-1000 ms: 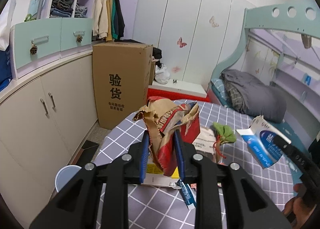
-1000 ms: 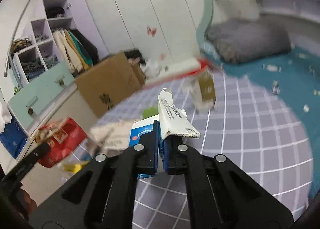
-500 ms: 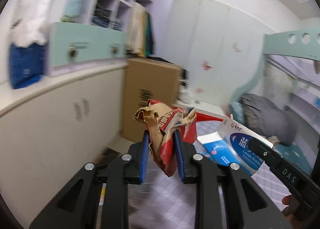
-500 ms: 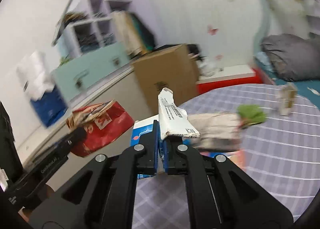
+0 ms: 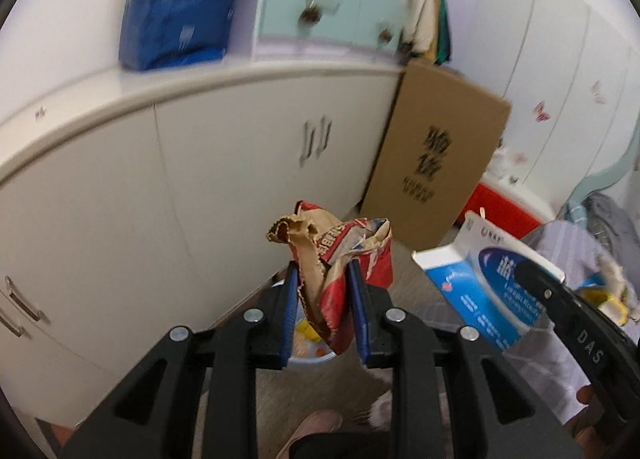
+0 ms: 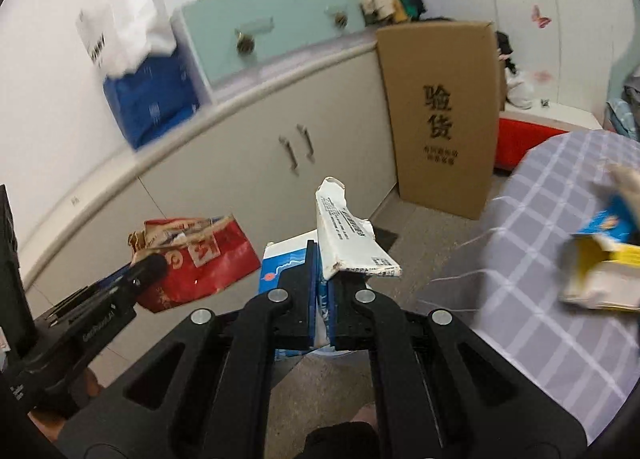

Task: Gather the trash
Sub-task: 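Carry wrapper and carton to the wastebasket and open both tools over it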

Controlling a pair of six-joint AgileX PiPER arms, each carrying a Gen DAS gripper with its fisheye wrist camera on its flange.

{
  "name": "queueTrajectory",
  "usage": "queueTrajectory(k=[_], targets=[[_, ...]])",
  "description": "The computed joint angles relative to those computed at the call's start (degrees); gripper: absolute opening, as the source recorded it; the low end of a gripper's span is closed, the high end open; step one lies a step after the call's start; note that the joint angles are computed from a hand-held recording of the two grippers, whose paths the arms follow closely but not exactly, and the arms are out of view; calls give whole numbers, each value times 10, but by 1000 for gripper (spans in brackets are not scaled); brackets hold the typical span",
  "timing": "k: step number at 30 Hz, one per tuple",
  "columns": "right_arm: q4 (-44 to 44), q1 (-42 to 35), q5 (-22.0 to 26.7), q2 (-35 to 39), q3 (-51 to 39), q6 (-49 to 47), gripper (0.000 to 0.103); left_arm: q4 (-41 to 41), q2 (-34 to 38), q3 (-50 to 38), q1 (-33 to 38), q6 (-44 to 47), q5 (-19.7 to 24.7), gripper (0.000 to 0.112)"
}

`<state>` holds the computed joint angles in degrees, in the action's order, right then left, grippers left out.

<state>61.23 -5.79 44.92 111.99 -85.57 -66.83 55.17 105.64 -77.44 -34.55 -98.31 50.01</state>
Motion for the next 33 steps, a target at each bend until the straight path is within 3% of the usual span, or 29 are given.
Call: queueTrajectory(k=[6,10,13,14,15,21,33], targets=[[-43,43,-58,63,-59,61,5,-62,60,-57,72,100,-52,23],[-50,49,-79,88,-88,84,5,-79,107,-129,97,155,-59,25],[-59,49,-87,106,-111,108,5,-135,179,-238,117,247,-22,41],[-72,48,-84,116,-126,126,5,-154,199,-269,122,275,-6,62],[-75,46,-80,121,-132,132,5,-160,212,-286,123,284,8,69],[-90,41,-64,139,-153,152,5,-164,179,-207,126,249,-49,72],[-69,64,-59,119,-116,119,5,-132,131,-129,128,192,-73,74]])
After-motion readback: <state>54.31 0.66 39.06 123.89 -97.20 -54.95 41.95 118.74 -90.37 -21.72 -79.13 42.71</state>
